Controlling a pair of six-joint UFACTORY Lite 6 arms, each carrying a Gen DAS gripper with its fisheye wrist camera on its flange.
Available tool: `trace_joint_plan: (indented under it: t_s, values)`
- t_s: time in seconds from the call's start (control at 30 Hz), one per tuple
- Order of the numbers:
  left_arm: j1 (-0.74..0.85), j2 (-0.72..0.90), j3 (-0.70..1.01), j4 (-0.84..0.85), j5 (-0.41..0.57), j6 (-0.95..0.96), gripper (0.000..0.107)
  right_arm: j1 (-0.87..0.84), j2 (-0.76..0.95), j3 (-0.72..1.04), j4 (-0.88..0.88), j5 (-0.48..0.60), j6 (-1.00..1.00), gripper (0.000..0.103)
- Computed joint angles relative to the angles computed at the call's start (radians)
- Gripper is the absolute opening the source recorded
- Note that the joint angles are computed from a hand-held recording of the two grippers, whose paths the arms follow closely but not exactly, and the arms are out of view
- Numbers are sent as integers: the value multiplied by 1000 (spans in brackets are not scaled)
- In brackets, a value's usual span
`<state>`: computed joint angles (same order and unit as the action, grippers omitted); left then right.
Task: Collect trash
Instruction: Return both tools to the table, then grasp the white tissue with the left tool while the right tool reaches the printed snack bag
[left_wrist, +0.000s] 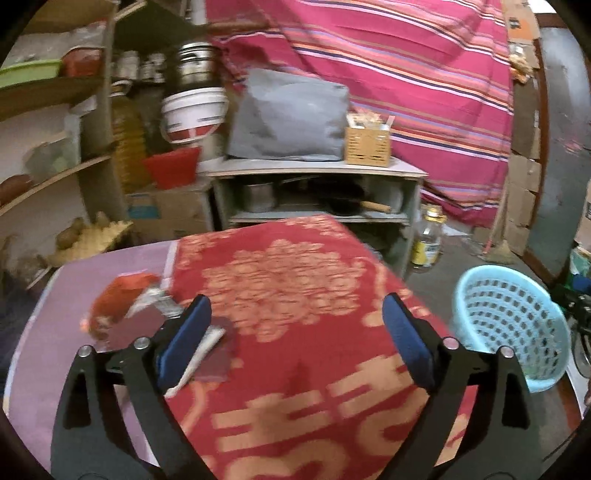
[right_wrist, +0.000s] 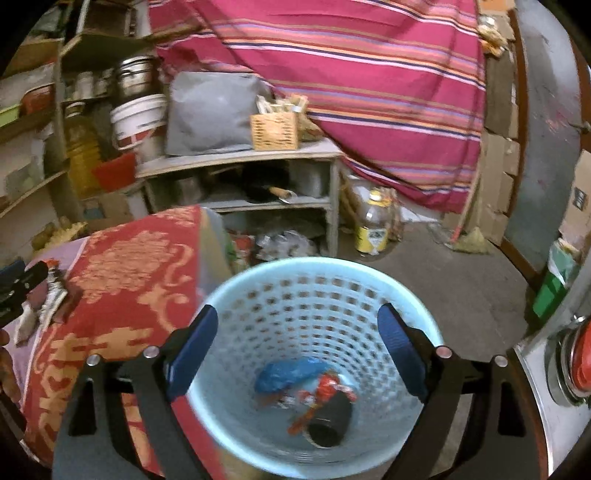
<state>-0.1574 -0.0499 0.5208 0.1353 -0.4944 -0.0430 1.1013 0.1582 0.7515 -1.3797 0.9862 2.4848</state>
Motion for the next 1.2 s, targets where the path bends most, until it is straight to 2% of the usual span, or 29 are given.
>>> trace_joint_plan:
  t_s: [0.2, 0.3, 0.57, 0.7, 0.77, 0.87, 0.9, 1.1, 1.2]
  values:
    - [296, 56, 27, 303, -29, -149, 97, 29, 203, 261, 1, -6, -92, 88]
    - [455, 155, 105, 491, -38, -263, 97, 16, 285, 369, 2, -43, -120, 88]
    - [644, 440, 331, 734, -4, -411, 97, -2, 517, 686, 53, -79, -254, 88]
    - [676, 550, 423, 807, 25, -444, 85, -5, 631, 858, 96, -89, -352, 88]
    - [681, 595, 466, 915, 43, -532, 81, -5, 687, 949, 119, -89, -404, 88]
    - [678, 619, 500, 1043, 43, -642, 62, -5, 761, 1068, 154, -91, -478, 88]
    - [673, 624, 505, 1072, 46, -659, 52, -2, 778, 1094, 163, -87, -494, 88]
    - [669, 619, 503, 1079, 45, -654, 27, -4, 897, 1289, 225, -83, -591, 88]
    - [685, 612, 500, 1100, 39, -654, 21, -1, 964, 1406, 257, -79, -649, 88]
